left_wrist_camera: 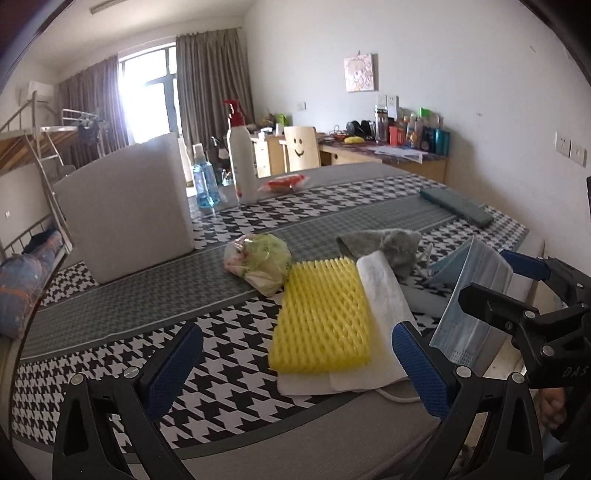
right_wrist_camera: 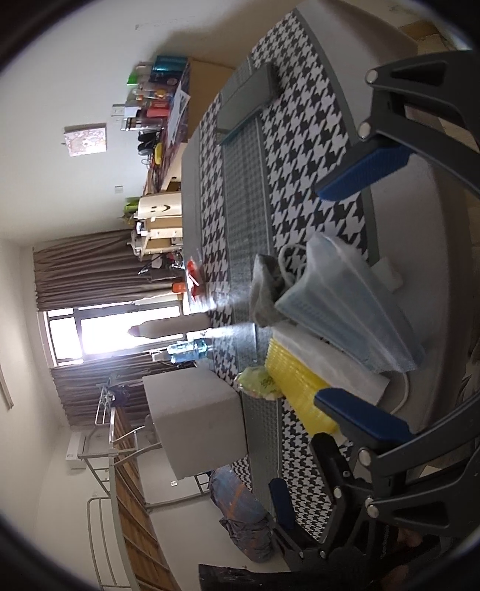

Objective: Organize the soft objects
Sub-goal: 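Grasp the yellow mesh sponge with the left tool while the right tool grasps the blue mask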

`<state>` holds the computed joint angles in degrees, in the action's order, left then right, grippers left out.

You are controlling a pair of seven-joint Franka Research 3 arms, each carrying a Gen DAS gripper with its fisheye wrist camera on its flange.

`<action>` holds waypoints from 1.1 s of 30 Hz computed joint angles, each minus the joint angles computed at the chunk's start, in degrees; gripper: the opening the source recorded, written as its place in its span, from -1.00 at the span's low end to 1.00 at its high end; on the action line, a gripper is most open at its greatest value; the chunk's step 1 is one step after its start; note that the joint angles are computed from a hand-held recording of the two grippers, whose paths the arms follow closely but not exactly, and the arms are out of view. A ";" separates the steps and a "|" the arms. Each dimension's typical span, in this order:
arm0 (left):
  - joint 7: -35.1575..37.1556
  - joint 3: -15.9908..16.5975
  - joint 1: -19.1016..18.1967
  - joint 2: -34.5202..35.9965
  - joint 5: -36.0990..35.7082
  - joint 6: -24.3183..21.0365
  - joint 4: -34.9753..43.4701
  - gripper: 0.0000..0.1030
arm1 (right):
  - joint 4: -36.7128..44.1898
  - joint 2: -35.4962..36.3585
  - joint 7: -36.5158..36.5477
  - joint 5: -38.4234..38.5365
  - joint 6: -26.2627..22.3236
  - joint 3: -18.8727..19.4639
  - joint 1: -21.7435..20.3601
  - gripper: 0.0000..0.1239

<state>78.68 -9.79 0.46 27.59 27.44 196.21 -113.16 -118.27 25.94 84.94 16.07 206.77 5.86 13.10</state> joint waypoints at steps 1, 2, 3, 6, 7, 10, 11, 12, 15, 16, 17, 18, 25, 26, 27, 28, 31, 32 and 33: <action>0.47 0.97 -1.05 0.10 -0.27 -0.05 0.13 0.98 | 0.07 0.18 0.32 -0.19 -0.10 0.20 -0.28 0.65; 1.00 2.41 -2.61 0.25 -1.02 0.03 0.33 0.98 | 0.13 0.32 0.79 -0.65 -0.33 0.58 -0.77 0.65; 1.46 3.20 -3.47 0.29 -1.44 -0.01 0.40 0.98 | 0.24 0.43 0.86 -0.67 -0.54 0.51 -0.74 0.65; 3.03 4.55 -5.19 0.58 -2.12 0.03 0.68 0.85 | 0.39 0.62 0.35 -0.42 -0.81 0.04 -0.21 0.59; 3.68 5.58 -6.33 0.66 -2.72 0.20 0.72 0.79 | 0.40 0.66 0.50 -0.71 -0.93 0.25 -0.51 0.58; 5.80 10.11 -11.16 0.91 -6.20 -0.23 1.00 0.66 | 0.41 0.84 1.65 -2.01 -1.40 1.26 -1.85 0.50; 6.17 9.67 -10.86 1.04 -6.33 -0.96 1.28 0.65 | 0.49 0.93 2.22 -2.84 -1.67 1.83 -2.61 0.46; 6.39 8.62 -9.86 1.10 -6.00 -1.34 1.38 0.63 | 0.50 0.99 2.65 -3.50 -1.90 2.19 -3.14 0.44; 7.39 7.87 -9.34 1.31 -5.59 -2.02 1.63 0.52 | 0.72 1.10 3.24 -4.07 -2.68 2.33 -3.52 0.34; 7.66 7.30 -8.91 1.37 -5.27 -2.37 1.70 0.49 | 0.80 1.16 3.69 -4.74 -2.96 2.81 -4.12 0.33; 7.88 5.20 -6.97 1.52 -4.21 -2.92 1.88 0.48 | 0.86 1.20 3.94 -5.08 -3.17 2.96 -4.36 0.31; 8.01 3.89 -5.83 1.69 -3.59 -3.49 2.08 0.44 | 0.86 1.19 3.95 -5.04 -3.24 2.75 -4.19 0.30; 8.77 -1.05 -2.07 3.12 -2.35 -8.10 4.30 -0.02 | 0.71 1.09 5.47 -6.58 -4.05 3.68 -5.73 0.10; 9.09 -2.12 -1.19 3.33 -2.25 -8.57 4.49 -0.06 | 0.62 1.06 5.73 -6.62 -4.07 3.72 -5.86 0.05; 9.23 -2.11 -1.36 3.43 -2.32 -8.87 4.66 -0.11 | 0.45 1.00 6.28 -7.22 -4.15 4.28 -6.66 0.01; 9.31 -1.76 -1.76 3.52 -2.41 -8.88 4.79 -0.16 | 0.55 1.05 6.51 -7.50 -4.29 4.35 -6.86 -0.02; 8.96 0.56 -3.95 3.53 -2.91 -8.76 5.01 -0.31 | 0.58 1.10 7.21 -8.45 -4.76 4.82 -7.77 -0.13; 9.01 0.19 -3.62 3.55 -2.99 -8.90 5.07 -0.35 | 0.53 1.11 7.46 -8.78 -4.80 5.02 -8.11 -0.16; 9.01 0.27 -3.68 3.57 -3.08 -9.01 5.16 -0.43 | 0.46 1.12 7.79 -9.47 -4.84 5.51 -8.75 -0.19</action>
